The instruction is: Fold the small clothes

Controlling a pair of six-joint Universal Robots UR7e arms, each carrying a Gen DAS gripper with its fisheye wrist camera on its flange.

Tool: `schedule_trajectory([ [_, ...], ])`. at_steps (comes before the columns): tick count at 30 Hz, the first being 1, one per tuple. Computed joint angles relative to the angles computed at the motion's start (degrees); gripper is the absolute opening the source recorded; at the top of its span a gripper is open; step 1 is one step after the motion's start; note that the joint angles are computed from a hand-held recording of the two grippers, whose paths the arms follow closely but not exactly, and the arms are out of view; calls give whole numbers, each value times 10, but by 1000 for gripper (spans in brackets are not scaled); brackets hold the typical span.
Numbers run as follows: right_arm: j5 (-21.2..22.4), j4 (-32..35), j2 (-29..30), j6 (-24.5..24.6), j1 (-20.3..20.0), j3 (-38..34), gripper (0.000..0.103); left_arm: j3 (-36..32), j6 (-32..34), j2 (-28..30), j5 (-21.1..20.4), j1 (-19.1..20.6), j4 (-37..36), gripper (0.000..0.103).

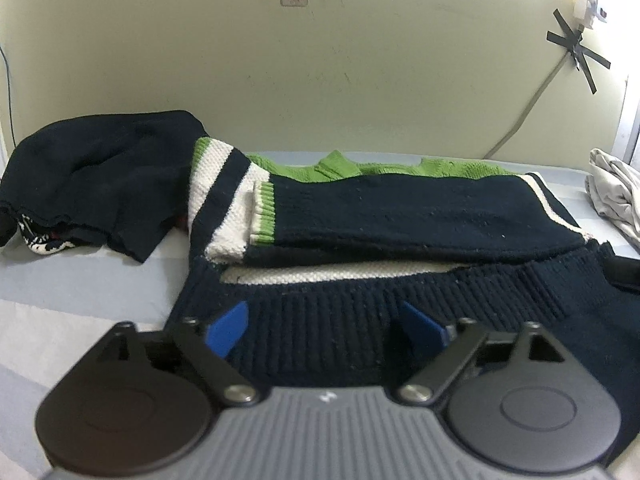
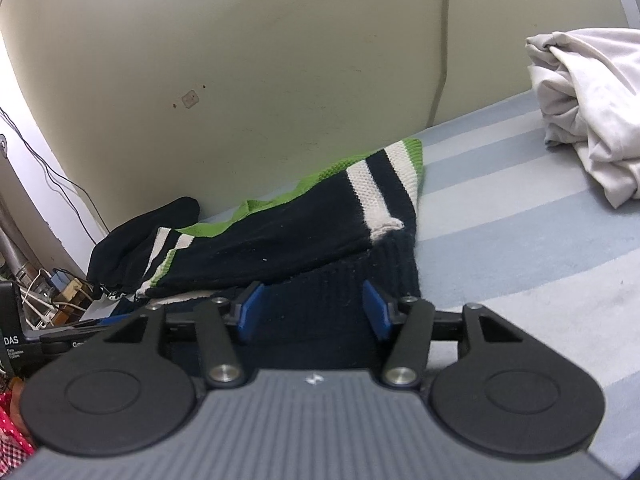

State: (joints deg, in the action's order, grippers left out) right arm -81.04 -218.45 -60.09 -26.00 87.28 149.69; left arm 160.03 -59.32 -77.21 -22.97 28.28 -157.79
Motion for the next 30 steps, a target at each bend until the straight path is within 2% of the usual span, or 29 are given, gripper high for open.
schedule_trajectory([
  [6, 1, -4, 0, 1, 0, 2, 58, -2, 21, 5, -11, 6, -20, 102],
  [30, 2, 1, -2, -1, 0, 3, 62, -7, 34, 3, -19, 11, -16, 103],
])
